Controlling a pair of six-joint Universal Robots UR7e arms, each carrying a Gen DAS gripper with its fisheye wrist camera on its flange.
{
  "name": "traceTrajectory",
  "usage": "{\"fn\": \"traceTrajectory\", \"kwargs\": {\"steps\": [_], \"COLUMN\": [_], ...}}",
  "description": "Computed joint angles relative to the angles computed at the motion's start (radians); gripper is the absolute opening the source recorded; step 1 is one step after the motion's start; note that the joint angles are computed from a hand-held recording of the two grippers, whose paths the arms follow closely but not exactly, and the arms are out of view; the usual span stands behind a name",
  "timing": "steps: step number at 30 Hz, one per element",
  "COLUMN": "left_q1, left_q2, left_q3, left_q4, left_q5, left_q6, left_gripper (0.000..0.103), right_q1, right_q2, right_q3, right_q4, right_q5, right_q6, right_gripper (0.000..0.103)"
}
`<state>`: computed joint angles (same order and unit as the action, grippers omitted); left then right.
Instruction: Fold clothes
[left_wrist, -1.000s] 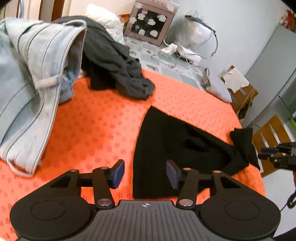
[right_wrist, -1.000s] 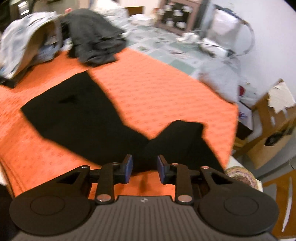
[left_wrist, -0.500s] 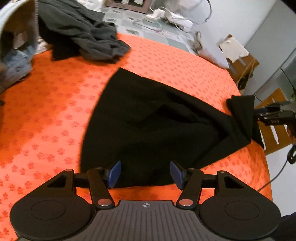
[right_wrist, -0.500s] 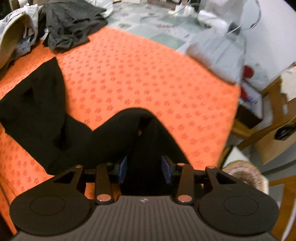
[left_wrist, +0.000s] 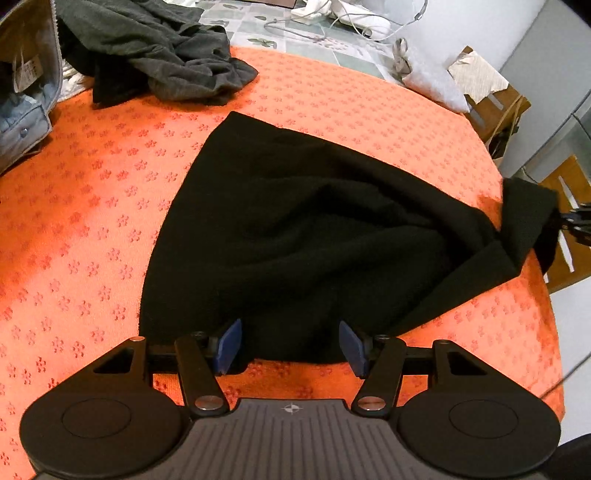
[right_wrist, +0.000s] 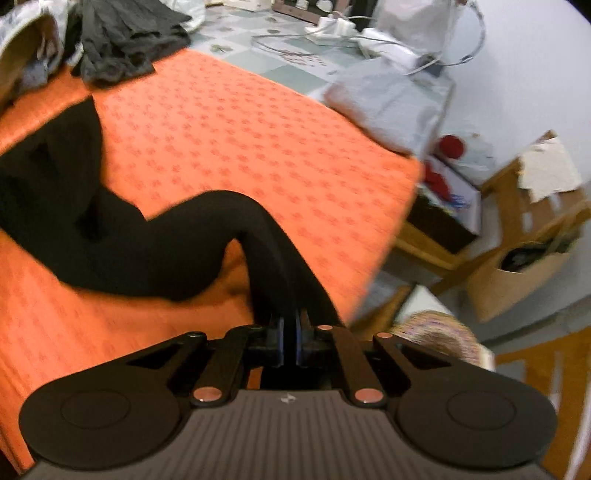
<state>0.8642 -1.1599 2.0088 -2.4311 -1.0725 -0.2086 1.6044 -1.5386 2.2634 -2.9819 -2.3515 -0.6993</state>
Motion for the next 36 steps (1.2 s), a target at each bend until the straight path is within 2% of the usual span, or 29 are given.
{"fn": "traceTrajectory", "kwargs": {"steps": [2, 4, 7, 10, 13, 15, 21, 24, 31, 33, 34, 36], "left_q1": [-0.003, -0.004, 0.003, 0.011, 0.009, 0.004, -0.012, -0.019, -0.026, -0.027, -0.027, -0.029], "left_q2": [0.002, 0.004, 0.007, 0.008, 0.006, 0.002, -0.023, -0.039, -0.076, -0.082, -0.083, -0.087], "left_q3": [-0.001, -0.002, -0.013, -0.028, -0.035, -0.033, -0.016, -0.007, 0.007, 0.01, 0.011, 0.015], "left_q4": [0.004, 0.007, 0.016, 0.034, 0.049, 0.055, 0.061, 0.07, 0.079, 0.071, 0.066, 0.05], "left_q5": [0.006, 0.01, 0.001, -0.012, -0.009, -0.002, 0.034, 0.058, 0.079, 0.081, 0.082, 0.091], "left_q6": [0.0, 0.0, 0.002, -0.013, -0.02, -0.025, -0.056, -0.084, -0.127, -0.128, -0.128, -0.125], "left_gripper": [0.061, 0.061, 0.061, 0.061, 0.061, 0.061, 0.061, 0.061, 0.061, 0.061, 0.061, 0.061], "right_q1": [-0.001, -0.013, -0.038, -0.037, -0.023, -0.016, -0.019, -0.03, -0.021, -0.019, -0.017, -0.012], "right_q2": [-0.038, -0.091, -0.176, -0.238, -0.279, -0.286, -0.18, -0.118, 0.009, 0.021, 0.02, 0.009], "right_q3": [0.034, 0.069, 0.105, 0.125, 0.13, 0.127, 0.059, 0.019, -0.059, -0.07, -0.072, -0.069], "right_q4": [0.012, 0.088, 0.256, 0.336, 0.336, 0.301, 0.225, 0.223, 0.274, 0.309, 0.322, 0.337], "right_q5": [-0.037, -0.048, -0.029, -0.001, 0.056, 0.1, 0.185, 0.234, 0.239, 0.239, 0.241, 0.242], "right_q6": [-0.009, 0.018, 0.086, 0.13, 0.133, 0.105, -0.05, -0.13, -0.227, -0.228, -0.224, -0.209], "right_gripper": [0.007, 0.008, 0.011, 0.02, 0.026, 0.03, 0.031, 0.031, 0.03, 0.022, 0.01, 0.005]}}
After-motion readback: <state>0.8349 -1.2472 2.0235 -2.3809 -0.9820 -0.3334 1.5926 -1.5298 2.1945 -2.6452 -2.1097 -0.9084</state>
